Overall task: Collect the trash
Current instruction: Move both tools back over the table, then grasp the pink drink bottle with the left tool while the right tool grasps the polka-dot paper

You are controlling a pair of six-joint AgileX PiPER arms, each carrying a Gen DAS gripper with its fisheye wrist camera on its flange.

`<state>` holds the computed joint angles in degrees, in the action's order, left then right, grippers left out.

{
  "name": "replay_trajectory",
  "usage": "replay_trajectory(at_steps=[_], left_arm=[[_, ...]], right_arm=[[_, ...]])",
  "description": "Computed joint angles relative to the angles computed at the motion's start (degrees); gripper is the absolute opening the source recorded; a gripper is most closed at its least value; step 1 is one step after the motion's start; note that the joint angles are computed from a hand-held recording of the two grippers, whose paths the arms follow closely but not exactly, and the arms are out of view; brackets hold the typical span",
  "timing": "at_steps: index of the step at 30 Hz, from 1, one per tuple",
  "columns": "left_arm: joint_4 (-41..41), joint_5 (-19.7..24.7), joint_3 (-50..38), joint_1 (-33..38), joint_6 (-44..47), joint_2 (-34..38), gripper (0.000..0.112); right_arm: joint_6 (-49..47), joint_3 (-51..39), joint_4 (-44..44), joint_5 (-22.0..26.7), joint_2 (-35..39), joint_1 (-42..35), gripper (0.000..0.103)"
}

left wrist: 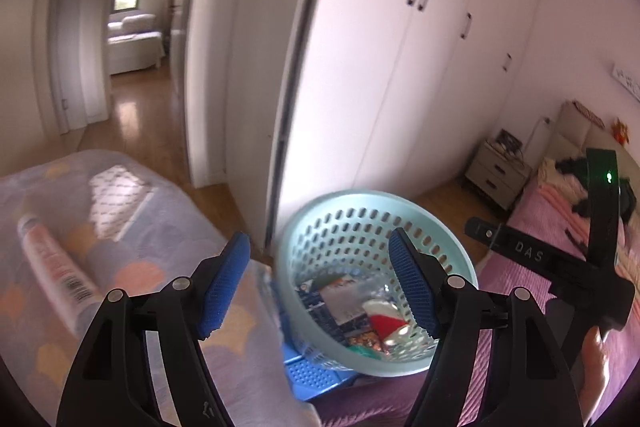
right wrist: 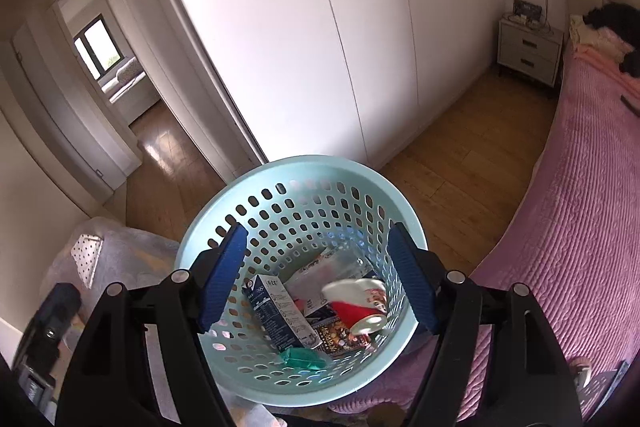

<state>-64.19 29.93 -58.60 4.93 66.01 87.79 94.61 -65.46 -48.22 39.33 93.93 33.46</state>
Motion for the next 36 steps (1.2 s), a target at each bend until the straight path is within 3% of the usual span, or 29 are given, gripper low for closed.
replay_trajectory(at_steps=[6,10,11,13,16,24,28,31,36], left_arm=[[-9.08,-4.92,6.84,7.08,7.63,-8.42,0.079],[-13.01,-3.29,7.71,15.72,6.66,-9.95,0.085],[-13.40,-1.03,7.24,18.43,6.06,-9.44,0.085],[-11.61,3.19,4.94,23.53,3.61,-7.04,0.085],[-7.75,2.43,2.09,26.10,0.20,-4.14,0.085],[0.59,6.70,-5.70,29.06,-6.12,5.80,0.085],[5.21,13.21,-12.63,28.80,-12.76,13.32,0.085],[8.66,18.23,-18.12,28.94,-18.94,18.73,0.083],[13.70,15.98,-21.53,26.64,-25.71,20.64,0.085]], right_arm=[[-1.87,-4.74,-2.17,2.71,1.58,5.44,0.070],[-4.26,-9.82,-3.24,3.07,3.98,9.03,0.070],[-5.98,-12.27,-3.10,4.13,5.39,10.13,0.070],[-9.49,-16.52,-2.46,4.83,7.71,11.76,0.070],[-16.15,-25.45,-1.41,6.17,13.18,14.57,0.070],[-34.70,-50.30,7.86,10.61,28.51,17.54,0.070],[-41.10,-61.56,11.08,14.86,35.08,17.22,0.069],[-43.93,-66.20,12.40,17.36,37.95,16.75,0.063],[-47.65,-72.23,16.54,19.12,42.34,14.82,0.062]])
